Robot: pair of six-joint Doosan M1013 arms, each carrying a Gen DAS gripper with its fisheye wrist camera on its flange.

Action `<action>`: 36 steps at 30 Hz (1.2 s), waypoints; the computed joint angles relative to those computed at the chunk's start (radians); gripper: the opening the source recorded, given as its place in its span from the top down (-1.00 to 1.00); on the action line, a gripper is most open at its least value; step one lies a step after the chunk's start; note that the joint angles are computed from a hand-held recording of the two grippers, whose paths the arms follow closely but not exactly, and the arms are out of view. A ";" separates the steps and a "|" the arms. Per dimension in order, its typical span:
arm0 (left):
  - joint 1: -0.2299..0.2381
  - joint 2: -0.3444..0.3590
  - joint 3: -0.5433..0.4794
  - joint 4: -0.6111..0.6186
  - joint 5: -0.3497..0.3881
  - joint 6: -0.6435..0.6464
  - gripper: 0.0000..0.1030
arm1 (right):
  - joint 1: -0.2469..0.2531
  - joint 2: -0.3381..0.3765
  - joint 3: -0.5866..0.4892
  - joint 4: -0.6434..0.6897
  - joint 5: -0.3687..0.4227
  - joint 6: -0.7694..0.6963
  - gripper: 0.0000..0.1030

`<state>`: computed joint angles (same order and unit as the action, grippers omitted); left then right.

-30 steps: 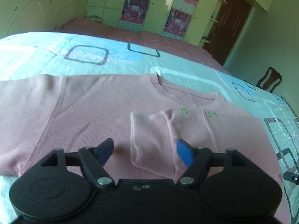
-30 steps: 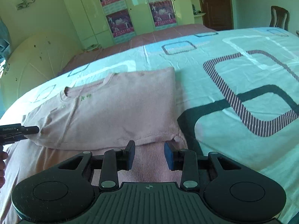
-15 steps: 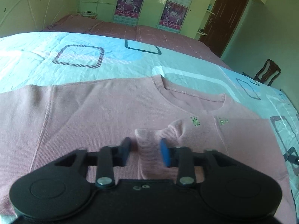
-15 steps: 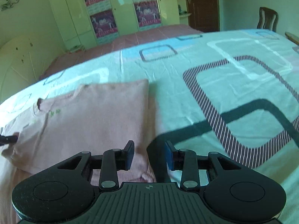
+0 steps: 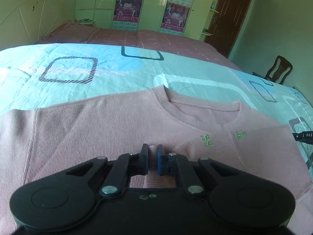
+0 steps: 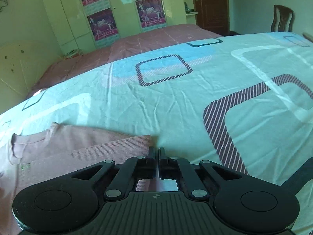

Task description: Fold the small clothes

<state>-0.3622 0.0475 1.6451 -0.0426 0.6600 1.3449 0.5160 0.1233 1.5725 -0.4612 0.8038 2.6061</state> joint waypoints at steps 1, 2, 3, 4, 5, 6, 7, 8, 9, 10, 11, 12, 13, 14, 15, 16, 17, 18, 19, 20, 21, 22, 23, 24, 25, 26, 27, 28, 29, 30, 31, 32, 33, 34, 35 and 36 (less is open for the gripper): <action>0.006 -0.003 0.005 -0.019 -0.007 0.004 0.80 | -0.001 -0.002 0.002 0.003 -0.003 -0.010 1.00; 0.008 -0.004 0.003 -0.016 0.001 -0.003 0.79 | -0.002 -0.003 -0.003 0.006 0.007 -0.017 1.00; 0.001 -0.010 0.001 0.033 0.008 -0.051 0.66 | 0.003 -0.009 -0.002 -0.019 0.006 0.003 1.00; -0.014 -0.022 0.005 0.124 0.001 -0.123 0.59 | 0.010 -0.021 0.008 -0.052 -0.014 0.029 1.00; -0.031 -0.035 0.010 0.200 -0.013 -0.165 0.58 | 0.019 -0.027 0.009 -0.079 -0.029 0.030 1.00; -0.043 -0.043 0.013 0.225 -0.027 -0.174 0.53 | 0.026 -0.030 0.008 -0.087 -0.040 0.011 1.00; -0.052 -0.044 0.009 0.210 -0.032 -0.148 0.43 | 0.033 -0.030 0.007 -0.095 -0.055 -0.012 1.00; -0.064 -0.040 0.001 0.184 -0.029 -0.094 0.40 | 0.038 -0.019 -0.005 -0.088 -0.060 -0.051 1.00; -0.080 -0.031 -0.009 0.175 -0.018 -0.048 0.39 | 0.040 -0.006 -0.020 -0.068 -0.044 -0.089 1.00; -0.096 -0.018 -0.022 0.175 0.008 -0.015 0.37 | 0.038 0.010 -0.038 -0.027 -0.014 -0.129 1.00; -0.107 -0.001 -0.039 0.175 0.045 -0.001 0.36 | 0.033 0.025 -0.053 0.021 0.020 -0.167 1.00; -0.114 0.010 -0.046 0.177 0.068 -0.010 0.36 | 0.034 0.027 -0.049 0.030 0.028 -0.175 1.00; -0.120 0.013 -0.044 0.198 0.071 -0.032 0.39 | 0.041 0.021 -0.039 0.008 0.025 -0.168 1.00; -0.126 0.009 -0.039 0.222 0.069 -0.052 0.39 | 0.046 0.015 -0.035 0.005 0.036 -0.173 1.00; -0.129 0.002 -0.038 0.228 0.076 -0.066 0.39 | 0.054 0.007 -0.029 0.002 0.044 -0.182 1.00; -0.125 -0.011 -0.028 0.213 0.066 -0.068 0.39 | 0.063 -0.004 -0.021 0.001 0.050 -0.192 1.00; -0.122 -0.027 -0.014 0.197 0.057 -0.073 0.39 | 0.074 -0.022 -0.004 0.008 0.048 -0.202 1.00; -0.119 -0.041 -0.002 0.169 0.057 -0.063 0.39 | 0.084 -0.039 0.013 0.028 0.048 -0.218 1.00; -0.122 -0.051 0.008 0.159 0.075 -0.052 0.38 | 0.097 -0.053 0.029 0.040 0.058 -0.232 1.00; -0.129 -0.057 0.018 0.177 0.093 -0.058 0.39 | 0.116 -0.066 0.046 0.014 0.067 -0.214 1.00; -0.134 -0.068 0.035 0.194 0.091 -0.067 0.40 | 0.134 -0.078 0.063 -0.016 0.073 -0.185 1.00; -0.140 -0.081 0.050 0.218 0.081 -0.086 0.40 | 0.148 -0.087 0.075 -0.041 0.084 -0.161 1.00; -0.145 -0.089 0.053 0.236 0.087 -0.100 0.40 | 0.159 -0.094 0.079 -0.060 0.099 -0.137 1.00; -0.149 -0.098 0.054 0.245 0.089 -0.108 0.40 | 0.167 -0.101 0.081 -0.076 0.107 -0.103 1.00; -0.153 -0.106 0.059 0.251 0.078 -0.116 0.39 | 0.173 -0.115 0.090 -0.090 0.092 -0.063 1.00; -0.154 -0.113 0.065 0.243 0.068 -0.104 0.37 | 0.179 -0.126 0.099 -0.103 0.073 -0.032 1.00; -0.157 -0.108 0.063 0.241 0.084 -0.084 0.34 | 0.185 -0.132 0.107 -0.109 0.052 -0.023 1.00; -0.162 -0.101 0.061 0.254 0.107 -0.083 0.32 | 0.186 -0.129 0.107 -0.090 0.050 -0.043 1.00; -0.163 -0.102 0.071 0.261 0.092 -0.093 0.32 | 0.182 -0.115 0.096 -0.038 0.079 -0.078 1.00; -0.163 -0.104 0.072 0.265 0.085 -0.112 0.33 | 0.182 -0.112 0.099 -0.037 0.077 -0.067 1.00; -0.165 -0.109 0.070 0.270 0.084 -0.128 0.36 | 0.183 -0.108 0.091 -0.041 0.088 -0.060 1.00; -0.168 -0.119 0.076 0.289 0.069 -0.146 0.36 | 0.187 -0.106 0.079 -0.044 0.102 -0.052 1.00; -0.175 -0.125 0.082 0.328 0.062 -0.174 0.33 | 0.191 -0.110 0.079 -0.061 0.087 -0.037 1.00; -0.177 -0.121 0.078 0.349 0.084 -0.184 0.33 | 0.196 -0.112 0.081 -0.076 0.073 -0.026 1.00; -0.169 -0.112 0.072 0.324 0.113 -0.160 0.33 | 0.195 -0.108 0.078 -0.061 0.081 -0.040 1.00; -0.160 -0.116 0.084 0.301 0.094 -0.139 0.32 | 0.188 -0.095 0.066 -0.011 0.108 -0.072 1.00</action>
<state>-0.5218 -0.0683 1.7294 0.2581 0.7539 1.2058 0.7036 0.0278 1.6388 -0.4725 0.9118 2.5343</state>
